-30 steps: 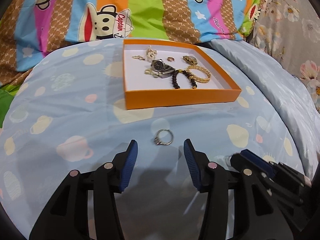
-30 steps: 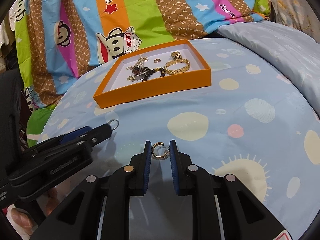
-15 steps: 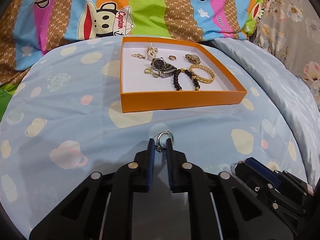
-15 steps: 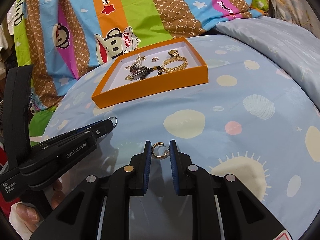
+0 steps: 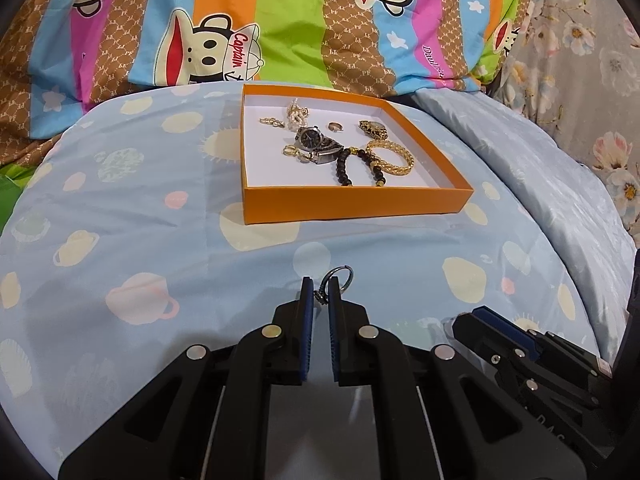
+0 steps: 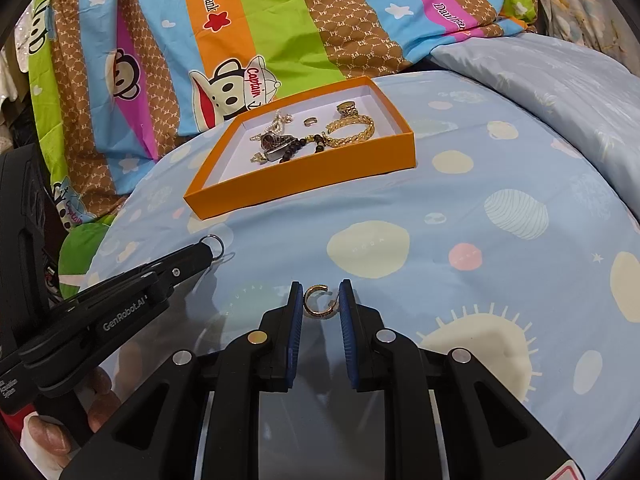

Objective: Organize jewelry
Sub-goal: 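Carry the hoop earring and silver ring over the orange box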

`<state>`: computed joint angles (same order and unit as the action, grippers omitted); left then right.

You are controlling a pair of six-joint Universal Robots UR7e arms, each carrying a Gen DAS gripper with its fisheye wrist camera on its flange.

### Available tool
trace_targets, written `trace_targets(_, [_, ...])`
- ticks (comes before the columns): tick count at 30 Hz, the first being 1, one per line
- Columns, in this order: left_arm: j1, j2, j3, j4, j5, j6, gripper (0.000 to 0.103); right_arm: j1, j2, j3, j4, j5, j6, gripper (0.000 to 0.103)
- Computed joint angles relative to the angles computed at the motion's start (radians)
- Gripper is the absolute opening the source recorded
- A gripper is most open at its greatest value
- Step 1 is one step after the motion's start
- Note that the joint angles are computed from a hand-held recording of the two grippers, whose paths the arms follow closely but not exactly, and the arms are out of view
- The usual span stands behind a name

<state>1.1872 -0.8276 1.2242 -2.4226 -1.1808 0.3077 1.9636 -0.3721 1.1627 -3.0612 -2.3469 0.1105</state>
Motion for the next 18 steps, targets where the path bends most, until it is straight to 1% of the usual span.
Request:
trace_targets(9, [-0.013, -0.056, 0.051, 0.011, -0.02, -0.014, 0.006, 0.012, 0.004, -0.006, -0.037, -0.006, -0.042, 0.017])
trace_targets(18, [-0.029, -0.058, 0.032, 0.018, -0.016, 0.001, 0.006, 0.03, 0.008, -0.049, -0.09, -0.005, -0.122, 0.017])
